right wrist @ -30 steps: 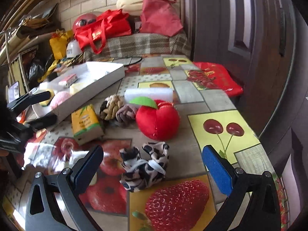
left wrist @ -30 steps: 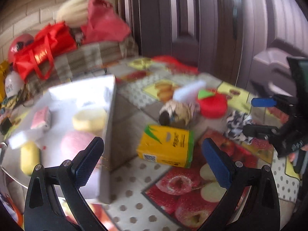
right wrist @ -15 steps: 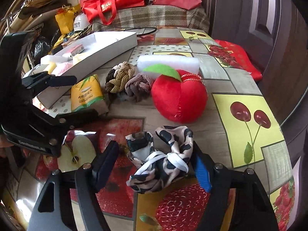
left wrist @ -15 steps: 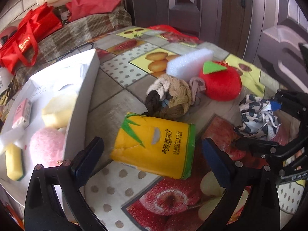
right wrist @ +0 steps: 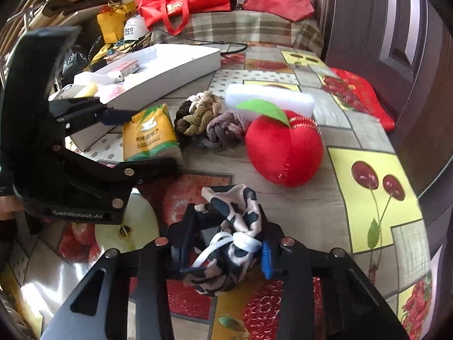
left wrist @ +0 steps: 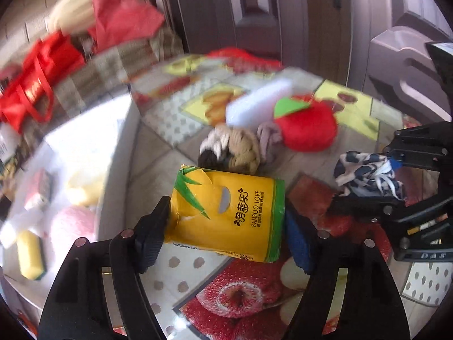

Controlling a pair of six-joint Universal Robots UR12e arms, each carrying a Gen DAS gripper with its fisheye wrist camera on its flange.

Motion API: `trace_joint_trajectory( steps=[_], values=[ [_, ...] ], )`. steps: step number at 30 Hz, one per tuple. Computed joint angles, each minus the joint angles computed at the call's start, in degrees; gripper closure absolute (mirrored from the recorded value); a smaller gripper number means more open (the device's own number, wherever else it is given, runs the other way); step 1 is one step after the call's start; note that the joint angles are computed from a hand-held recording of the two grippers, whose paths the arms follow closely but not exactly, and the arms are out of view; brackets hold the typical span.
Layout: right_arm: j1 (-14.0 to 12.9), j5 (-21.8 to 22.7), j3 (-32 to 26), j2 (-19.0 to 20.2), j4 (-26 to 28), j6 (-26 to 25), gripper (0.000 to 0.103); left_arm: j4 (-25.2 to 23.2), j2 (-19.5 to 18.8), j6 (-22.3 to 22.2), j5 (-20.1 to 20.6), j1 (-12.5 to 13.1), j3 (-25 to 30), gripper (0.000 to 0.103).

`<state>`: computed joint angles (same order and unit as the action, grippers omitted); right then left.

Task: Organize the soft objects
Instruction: 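Grasp the yellow tissue pack with the left tool while the right grasps the patterned cloth, then lower the tissue pack into the tray with the left tool while the right drops the cloth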

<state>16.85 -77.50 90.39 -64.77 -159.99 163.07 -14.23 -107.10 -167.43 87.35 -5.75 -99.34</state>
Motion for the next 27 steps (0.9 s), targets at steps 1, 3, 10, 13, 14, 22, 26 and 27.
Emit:
trace_joint_trajectory(
  steps=[1, 3, 10, 13, 14, 22, 26, 27],
  values=[
    [-0.26, 0.96, 0.74, -0.23, -2.37, 0.66, 0.066, 4.01, 0.38, -0.04, -0.46, 0.09, -1.23, 0.028],
    [-0.71, 2.31, 2.2, -0.55, -7.6, 2.64, 0.066, 11.47, 1.03, -0.93, -1.17, 0.42, -3.53, 0.028],
    [-0.89, 0.65, 5.16, 0.72, -29.95, 14.42, 0.066, 28.26, 1.13, -7.43, 4.77, 0.47, -7.08, 0.028],
    [-0.64, 0.25, 4.63, 1.35, -31.47, 16.84, 0.066, 28.95, 1.14, -8.23, 6.15, 0.5, -7.09, 0.028],
    [-0.47, -0.06, 4.4, 1.52, -31.42, 17.02, 0.066, 29.32, 1.17, -8.34, 6.35, 0.54, -7.22, 0.028],
    [0.97, 0.19, 2.83, 2.45, -31.22, 13.32, 0.066, 29.51, 1.41, -10.52, 6.99, 0.73, -7.73, 0.028],
    [1.62, 0.71, 2.13, 2.81, -30.32, 11.75, 0.066, 28.98, 1.47, -11.57, 6.89, 0.98, -7.73, 0.028],
    [1.78, 0.74, 1.96, 2.9, -30.1, 11.37, 0.066, 29.03, 1.47, -11.74, 7.0, 1.02, -7.75, 0.028]
  ],
)
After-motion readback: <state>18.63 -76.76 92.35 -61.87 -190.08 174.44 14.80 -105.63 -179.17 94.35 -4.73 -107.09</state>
